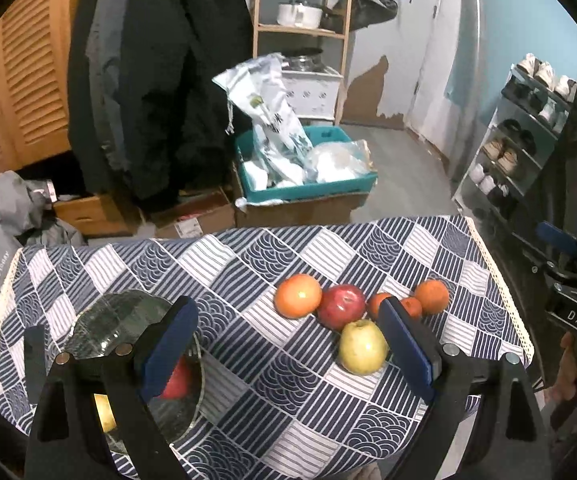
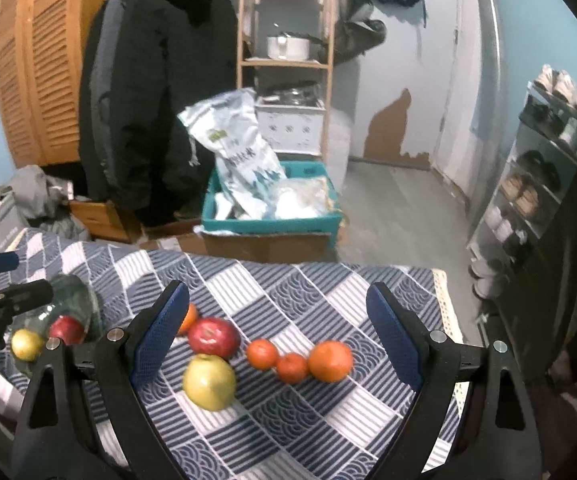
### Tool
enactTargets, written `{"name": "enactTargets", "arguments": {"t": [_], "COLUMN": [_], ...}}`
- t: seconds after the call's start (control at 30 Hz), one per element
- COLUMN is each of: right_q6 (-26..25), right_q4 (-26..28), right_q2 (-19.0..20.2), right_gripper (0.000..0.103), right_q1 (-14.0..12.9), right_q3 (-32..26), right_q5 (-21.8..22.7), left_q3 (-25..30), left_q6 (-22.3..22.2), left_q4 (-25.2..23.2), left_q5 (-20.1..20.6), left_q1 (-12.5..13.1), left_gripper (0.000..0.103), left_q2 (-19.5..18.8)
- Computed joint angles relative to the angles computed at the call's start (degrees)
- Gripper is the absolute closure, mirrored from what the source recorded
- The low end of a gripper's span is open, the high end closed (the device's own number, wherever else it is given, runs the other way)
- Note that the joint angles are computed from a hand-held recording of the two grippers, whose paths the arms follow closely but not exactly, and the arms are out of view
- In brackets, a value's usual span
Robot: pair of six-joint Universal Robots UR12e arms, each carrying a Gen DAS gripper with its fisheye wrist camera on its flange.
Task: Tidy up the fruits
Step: 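Grasp the green-yellow apple with the left tool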
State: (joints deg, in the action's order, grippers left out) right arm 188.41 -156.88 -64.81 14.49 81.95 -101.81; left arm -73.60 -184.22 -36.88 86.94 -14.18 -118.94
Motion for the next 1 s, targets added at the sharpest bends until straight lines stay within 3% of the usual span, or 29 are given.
{"name": "enactTargets", "arguments": {"t": [0.3,1.0], "right_q6": [2.00,4.02], "right_q4": [1.93,10.60], "right_q2": [-0.76,0.90], "right_gripper": [0.014,0.014], "right_q1": [-1.56,-3.92], "right_q3": [1.86,2.22], "right_q5": [-0.81,0.27], "left_q3": [2.56,9.91], "left_q6": [0.64,-0.42], "left_q4": [-2.86,-16.29], "left_q5": [0.21,-3.22], "left_q1": [-1.43,-3.34], "left_gripper": [0.010,0.010], "left_q2": [-2.22,-9.70]}}
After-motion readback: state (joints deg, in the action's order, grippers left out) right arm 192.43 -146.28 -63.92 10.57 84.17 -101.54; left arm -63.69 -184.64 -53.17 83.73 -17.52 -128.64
